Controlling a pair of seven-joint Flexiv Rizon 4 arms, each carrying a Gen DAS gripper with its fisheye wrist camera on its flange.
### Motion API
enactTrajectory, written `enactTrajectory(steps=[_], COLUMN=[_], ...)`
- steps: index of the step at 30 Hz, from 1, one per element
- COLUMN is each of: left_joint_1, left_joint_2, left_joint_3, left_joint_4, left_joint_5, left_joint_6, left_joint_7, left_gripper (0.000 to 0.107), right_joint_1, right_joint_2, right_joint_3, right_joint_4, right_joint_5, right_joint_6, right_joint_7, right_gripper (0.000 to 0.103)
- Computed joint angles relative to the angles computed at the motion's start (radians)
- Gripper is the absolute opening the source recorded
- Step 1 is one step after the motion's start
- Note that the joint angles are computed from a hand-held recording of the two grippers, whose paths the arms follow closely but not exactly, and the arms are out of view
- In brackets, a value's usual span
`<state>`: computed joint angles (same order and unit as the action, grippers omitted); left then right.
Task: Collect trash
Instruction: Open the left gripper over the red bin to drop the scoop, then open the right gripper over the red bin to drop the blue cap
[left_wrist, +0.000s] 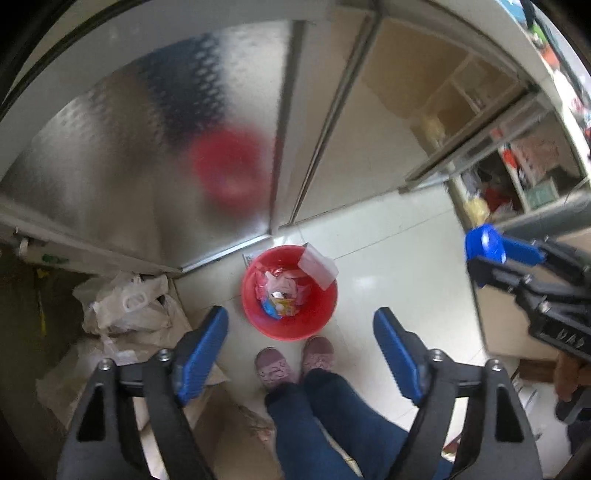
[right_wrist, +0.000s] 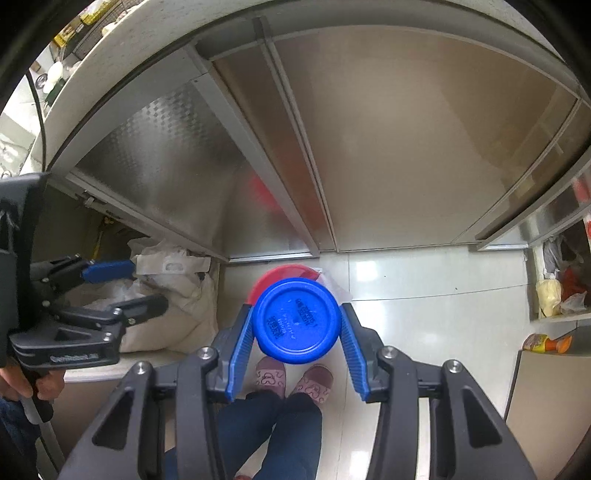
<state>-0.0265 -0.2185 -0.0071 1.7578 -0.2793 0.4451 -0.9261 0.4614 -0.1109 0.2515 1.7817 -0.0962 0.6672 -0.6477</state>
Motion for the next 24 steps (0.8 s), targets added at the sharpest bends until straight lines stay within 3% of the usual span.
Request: enactTrajectory(steps=[5,9,11,15,24], left_joint_1=[0.008,0.018,0.02,0.02,0.04], left_joint_2=[0.013,0.027,0.027,0.033,0.025], left_joint_3=[0.014,0.022,0.025,0.03,0.037], left_joint_4=[0.018,0.05,0.055,0.072,0.067], left_joint_5=[0.003,-0.01,0.011,0.054,0.071], left_joint_6=[0.044,0.11,0.126,0.16,0.137], left_joint_7=[-0.032,-0.055,-0.064,-0.067,-0.091], left_gripper=[0.095,0.097,0.103,0.103,0.103], right_joint_1=[0.005,0.01,0.016,0.022,0.037], right_joint_2=[-0.026,-0.055,-0.075,-0.113,-0.183], right_joint_3=[0.002,0.002,0.003,0.006,0.009], right_joint_4=[-0.027,-0.044,-0.055,-0.076,-0.131], right_joint_5=[0.015,0.021,0.02,0.034,0.055], right_joint_6=[0.002,0.006,0.011,0.022,0.006], right_joint_7=[-0.048,-0.082,-0.103,-0.151,-0.228], right_gripper=[0.043,0.043,0.043,0.043,0.043])
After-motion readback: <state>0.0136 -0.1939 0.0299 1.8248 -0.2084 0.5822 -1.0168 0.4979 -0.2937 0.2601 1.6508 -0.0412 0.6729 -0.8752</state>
